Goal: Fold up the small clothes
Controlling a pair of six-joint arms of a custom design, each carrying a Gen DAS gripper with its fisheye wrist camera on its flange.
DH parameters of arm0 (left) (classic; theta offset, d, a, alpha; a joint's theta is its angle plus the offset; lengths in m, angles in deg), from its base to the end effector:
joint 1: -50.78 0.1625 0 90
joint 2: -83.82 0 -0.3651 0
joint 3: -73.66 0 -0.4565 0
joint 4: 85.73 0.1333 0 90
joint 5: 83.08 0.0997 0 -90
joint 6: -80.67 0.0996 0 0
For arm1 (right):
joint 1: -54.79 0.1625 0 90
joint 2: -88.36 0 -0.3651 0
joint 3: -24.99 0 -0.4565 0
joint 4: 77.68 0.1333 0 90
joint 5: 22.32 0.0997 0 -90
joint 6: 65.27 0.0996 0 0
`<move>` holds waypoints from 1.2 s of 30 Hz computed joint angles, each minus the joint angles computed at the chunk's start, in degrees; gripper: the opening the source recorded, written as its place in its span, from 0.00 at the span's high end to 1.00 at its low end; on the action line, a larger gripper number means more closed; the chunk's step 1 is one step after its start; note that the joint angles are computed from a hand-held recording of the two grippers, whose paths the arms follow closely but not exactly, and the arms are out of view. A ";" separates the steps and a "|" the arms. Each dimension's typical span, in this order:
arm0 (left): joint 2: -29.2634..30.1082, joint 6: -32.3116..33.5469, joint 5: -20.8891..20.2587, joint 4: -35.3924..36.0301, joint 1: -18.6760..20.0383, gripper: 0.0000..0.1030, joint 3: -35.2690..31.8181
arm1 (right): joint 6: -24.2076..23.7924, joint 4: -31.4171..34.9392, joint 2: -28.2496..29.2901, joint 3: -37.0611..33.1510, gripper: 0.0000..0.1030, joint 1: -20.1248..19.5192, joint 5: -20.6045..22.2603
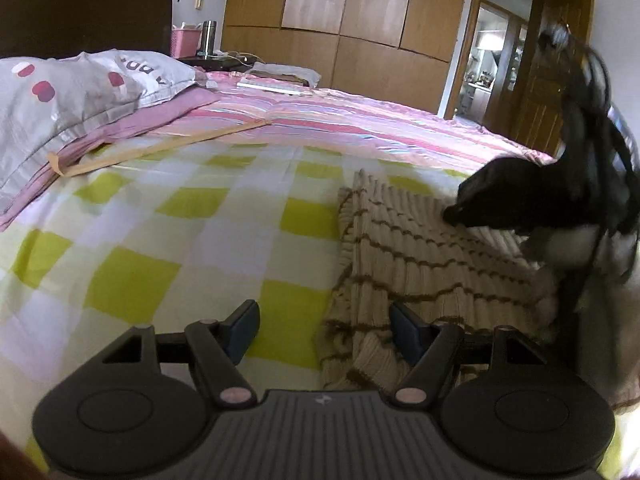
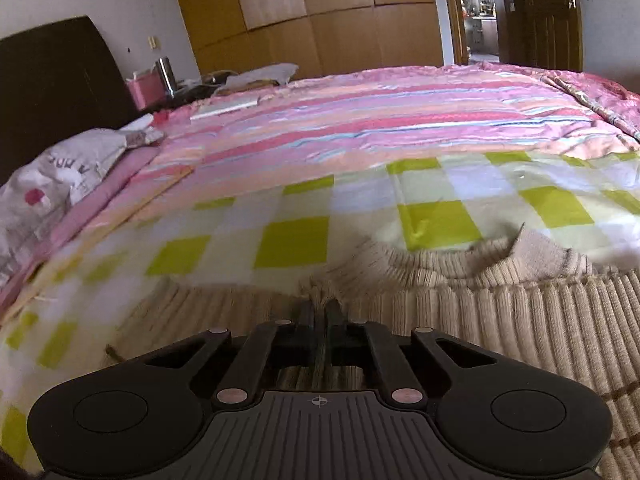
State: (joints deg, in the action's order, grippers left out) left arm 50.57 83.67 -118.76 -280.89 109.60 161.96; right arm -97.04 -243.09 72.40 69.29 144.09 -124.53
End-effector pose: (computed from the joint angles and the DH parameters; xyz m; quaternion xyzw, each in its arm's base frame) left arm -0.1664 -0.6887 0.0278 0.0521 0.8272 -0.4661 0.3094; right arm 0.1013 -0.8933 0.0529 0.2032 -0.8897 0.3540 0.2046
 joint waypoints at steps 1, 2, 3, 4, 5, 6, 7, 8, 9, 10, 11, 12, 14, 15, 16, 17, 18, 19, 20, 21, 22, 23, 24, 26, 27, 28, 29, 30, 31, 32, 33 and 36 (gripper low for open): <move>0.04 0.13 0.31 0.29 -0.12 0.26 -0.09 | 0.55 1.22 -0.55 0.19 0.88 0.07 0.10; 0.09 0.20 0.58 0.43 -0.21 0.26 -0.13 | 0.77 1.97 -1.31 0.79 0.87 0.07 0.48; 0.13 0.20 0.72 0.51 -0.25 0.26 -0.11 | 0.60 1.68 -2.40 2.13 0.87 0.03 1.03; 0.17 0.22 0.71 0.52 -0.23 0.26 -0.08 | 0.08 0.85 -3.90 4.01 0.87 -0.08 1.74; 0.23 0.32 0.66 0.44 -0.16 0.26 -0.10 | -0.18 0.06 -5.44 5.94 0.87 -0.21 2.35; 0.27 0.37 0.69 0.37 -0.19 0.26 -0.11 | -0.35 -1.13 -7.53 8.50 0.87 -0.54 3.27; 0.19 0.28 0.66 0.45 -0.16 0.26 -0.07 | -0.56 -2.34 -9.24 10.62 0.87 -0.83 3.80; 0.13 0.16 0.59 0.46 -0.14 0.26 0.00 | -0.96 -4.06 -11.17 12.93 0.87 -1.24 4.02; 0.09 0.09 0.48 0.46 -0.09 0.26 0.01 | -1.43 -5.51 -12.61 14.49 0.87 -1.64 3.82; 0.06 0.07 0.45 0.42 -0.08 0.26 0.05 | -2.15 -7.38 -14.27 16.28 0.87 -2.21 3.07; 0.03 0.08 0.48 0.37 -0.08 0.26 0.10 | -2.88 -9.05 -15.25 17.31 0.87 -2.70 2.08; 0.12 0.12 0.57 0.27 -0.11 0.26 0.03 | -4.07 -10.85 -15.91 17.94 0.87 -3.19 0.53; 0.45 0.40 0.81 -0.02 -0.18 0.26 -0.22 | -6.77 -14.07 -15.76 17.46 0.83 -4.01 -3.59; 0.57 0.61 0.90 -0.17 -0.22 0.26 -0.27 | -7.14 -14.56 -15.42 16.76 0.81 -4.34 -5.64; 0.72 0.92 1.01 -0.38 -0.26 0.26 -0.36 | -6.46 -13.92 -15.40 16.22 0.81 -4.78 -7.10; 0.81 1.15 1.03 -0.60 -0.25 0.25 -0.38 | -5.72 -13.64 -15.39 15.98 0.80 -5.13 -7.61; 0.85 1.31 1.00 -0.75 -0.21 0.25 -0.41 | -5.31 -13.91 -15.25 15.78 0.76 -5.47 -7.95; 0.92 1.46 0.99 -0.84 -0.20 0.25 -0.45 | -5.36 -14.07 -15.01 15.56 0.75 -5.74 -8.28; 0.95 1.62 1.00 -0.87 -0.22 0.25 -0.45 | -5.89 -13.78 -14.73 15.24 0.73 -5.93 -8.61; 0.97 1.76 0.98 -0.94 -0.21 0.25 -0.46 | -6.68 -13.75 -14.47 15.06 0.71 -6.07 -8.96; 0.97 1.77 0.97 -0.99 -0.21 0.25 -0.45 | -7.28 -13.89 -14.11 14.73 0.70 -6.18 -8.99; 0.95 1.76 0.97 -0.95 -0.21 0.25 -0.43 | -7.77 -13.89 -13.63 14.06 0.69 -6.20 -9.05; 0.95 1.76 0.97 -0.95 -0.21 0.25 -0.43 | -8.02 -14.11 -13.12 13.41 0.69 -6.15 -9.22; 1.00 1.73 0.94 -1.01 -0.19 0.25 -0.49 | -7.91 -14.47 -11.98 11.88 0.69 -6.07 -9.46; 0.99 1.87 0.94 -1.01 -0.19 0.25 -0.47 | -8.21 -13.87 -11.39 10.90 0.73 -5.97 -9.80; 0.98 1.93 0.91 -1.04 -0.19 0.25 -0.44 | -9.24 -13.95 -11.03 10.41 0.77 -5.92 -10.13; 0.92 1.87 0.83 -1.03 -0.17 0.25 -0.37 | -10.68 -14.35 -10.46 9.72 0.79 -5.87 -10.28; 0.83 1.78 0.76 -1.01 -0.17 0.25 -0.26 | -11.71 -14.69 -9.73 8.86 0.82 -5.73 -10.52; 0.74 1.63 0.65 -1.04 -0.20 0.25 -0.15 | -12.23 -14.83 -8.92 7.80 0.83 -5.59 -10.84; 0.65 1.43 0.50 -1.18 -0.21 0.25 -0.03 | -12.06 -14.87 -8.16 6.67 0.83 -5.50 -11.08; 0.54 1.16 0.29 -1.39 -0.21 0.25 0.11 | -11.39 -14.72 -7.67 5.78 0.84 -5.52 -11.08; 0.63 1.53 0.54 -0.81 -0.15 0.25 -0.14 | -7.44 -14.06 -7.37 4.86 0.84 -5.81 -10.55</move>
State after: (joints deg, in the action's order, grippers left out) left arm 51.20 85.21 -118.22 -281.71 109.44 161.83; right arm -104.48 -257.15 65.03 74.15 138.29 -135.08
